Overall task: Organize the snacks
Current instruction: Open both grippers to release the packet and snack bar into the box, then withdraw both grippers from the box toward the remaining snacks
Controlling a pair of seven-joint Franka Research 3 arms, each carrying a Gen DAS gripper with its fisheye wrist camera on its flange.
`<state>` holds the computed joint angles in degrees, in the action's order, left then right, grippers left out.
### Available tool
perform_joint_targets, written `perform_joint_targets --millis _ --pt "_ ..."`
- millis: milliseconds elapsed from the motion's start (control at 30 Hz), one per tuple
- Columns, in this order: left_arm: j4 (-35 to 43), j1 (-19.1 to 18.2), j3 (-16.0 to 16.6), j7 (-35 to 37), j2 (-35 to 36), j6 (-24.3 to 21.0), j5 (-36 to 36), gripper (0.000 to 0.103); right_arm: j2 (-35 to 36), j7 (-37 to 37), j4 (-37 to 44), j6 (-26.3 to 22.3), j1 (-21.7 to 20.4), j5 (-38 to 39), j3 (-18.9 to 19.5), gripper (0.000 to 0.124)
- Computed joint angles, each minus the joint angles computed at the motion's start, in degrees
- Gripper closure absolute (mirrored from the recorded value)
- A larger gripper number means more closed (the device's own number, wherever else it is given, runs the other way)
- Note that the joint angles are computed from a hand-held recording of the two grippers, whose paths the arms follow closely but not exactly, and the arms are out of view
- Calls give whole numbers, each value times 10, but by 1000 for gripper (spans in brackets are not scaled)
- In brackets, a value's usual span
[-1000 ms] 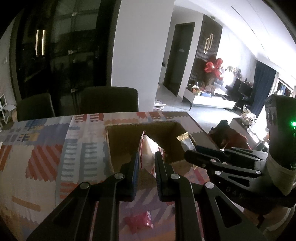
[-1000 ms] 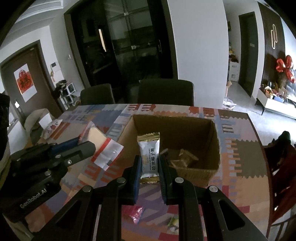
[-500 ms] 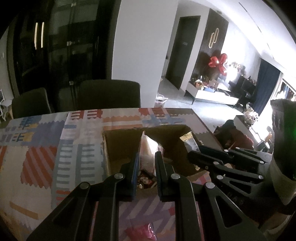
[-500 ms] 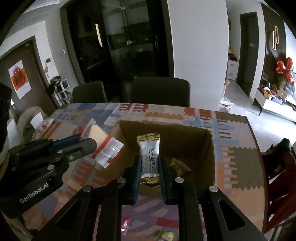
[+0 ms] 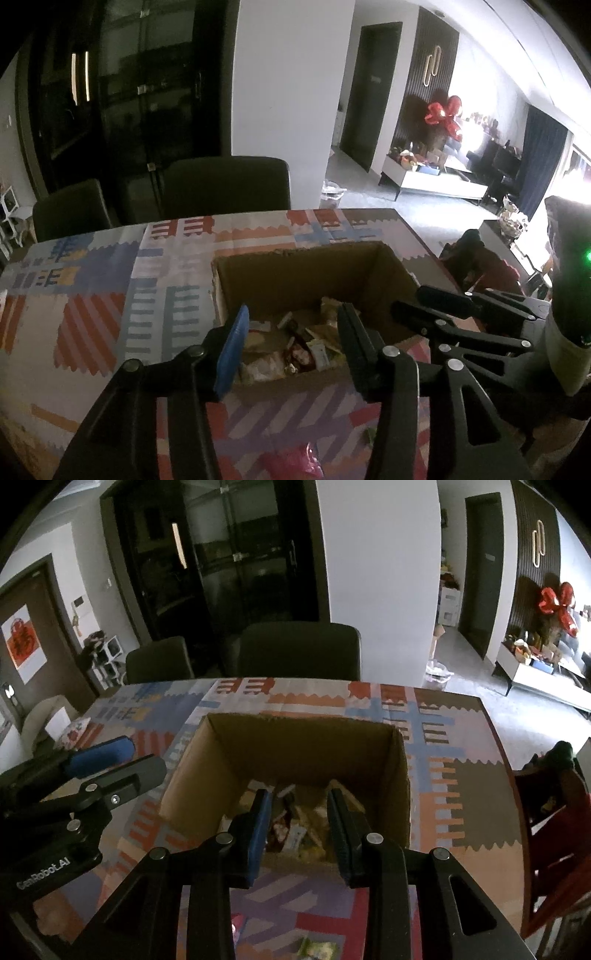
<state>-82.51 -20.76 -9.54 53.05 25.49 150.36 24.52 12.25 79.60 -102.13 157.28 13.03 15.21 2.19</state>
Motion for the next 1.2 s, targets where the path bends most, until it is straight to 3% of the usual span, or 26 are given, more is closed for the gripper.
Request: perform_joint_targets --millis 467,633,900,1200 --pt "-110 0 -1 -52 -74 14 28 47 -55 12 -71 -10 2 0 -1 79" --pt "-153 -8 -1 -86 -103 16 79 43 -84 16 -116 5 3 -13 0 79" --pt "-198 -2 -14 -98 -127 19 99 37 -122 54 -180 6 1 -27 2 78" --pt "-273 8 -35 -94 -151 33 62 33 -140 75 -230 -8 -1 -47 5 73"
